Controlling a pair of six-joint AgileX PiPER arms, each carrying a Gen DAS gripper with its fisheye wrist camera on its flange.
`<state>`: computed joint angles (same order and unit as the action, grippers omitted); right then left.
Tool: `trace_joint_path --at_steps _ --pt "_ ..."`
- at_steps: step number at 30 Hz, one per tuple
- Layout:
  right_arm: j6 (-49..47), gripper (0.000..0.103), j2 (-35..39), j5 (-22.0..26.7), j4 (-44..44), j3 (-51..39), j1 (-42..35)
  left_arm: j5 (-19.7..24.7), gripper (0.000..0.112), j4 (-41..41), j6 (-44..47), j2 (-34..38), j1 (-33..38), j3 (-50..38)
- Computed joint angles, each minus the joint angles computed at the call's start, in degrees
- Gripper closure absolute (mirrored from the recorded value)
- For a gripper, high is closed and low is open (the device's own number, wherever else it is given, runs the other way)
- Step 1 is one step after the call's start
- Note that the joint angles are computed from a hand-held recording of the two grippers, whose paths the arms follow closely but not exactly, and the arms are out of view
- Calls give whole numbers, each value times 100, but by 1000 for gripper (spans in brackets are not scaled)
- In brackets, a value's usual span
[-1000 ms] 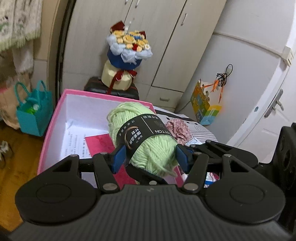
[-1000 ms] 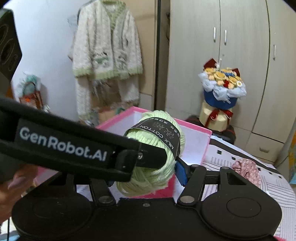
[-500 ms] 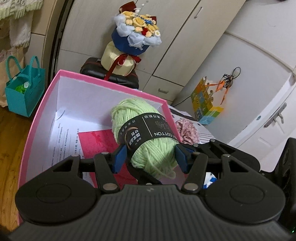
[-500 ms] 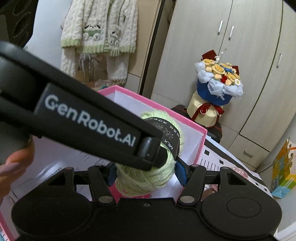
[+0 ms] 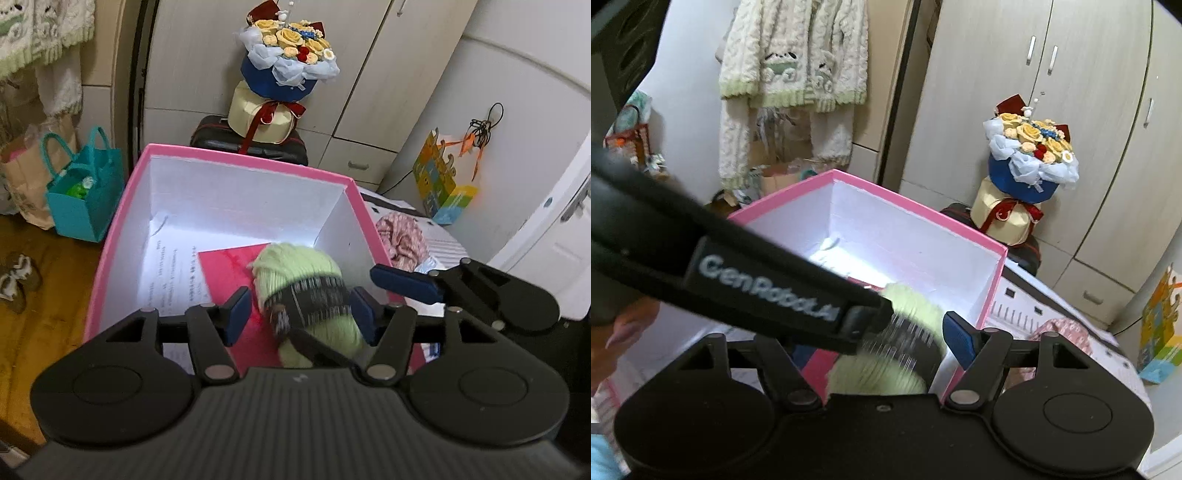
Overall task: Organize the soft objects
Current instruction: 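Lift the green yarn with the left tool into the pink box and release, then move the left tool to the purple plush toy and grasp it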
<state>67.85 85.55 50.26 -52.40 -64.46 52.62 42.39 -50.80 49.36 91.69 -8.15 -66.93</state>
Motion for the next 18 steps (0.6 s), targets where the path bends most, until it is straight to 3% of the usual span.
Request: trace_joint_path --at_steps 6,12,15,18 --pt "121 28 -366 25 199 169 239 -465 47 146 61 -896 20 750" --pt "368 28 -755 443 187 257 828 -422 41 139 438 -1958 236 1310" --pt "357 27 -942 676 192 240 1085 -601 36 297 586 -2622 189 1648" --pt "404 24 -1165 1029 179 230 1478 -348 34 389 638 -3153 270 1795"
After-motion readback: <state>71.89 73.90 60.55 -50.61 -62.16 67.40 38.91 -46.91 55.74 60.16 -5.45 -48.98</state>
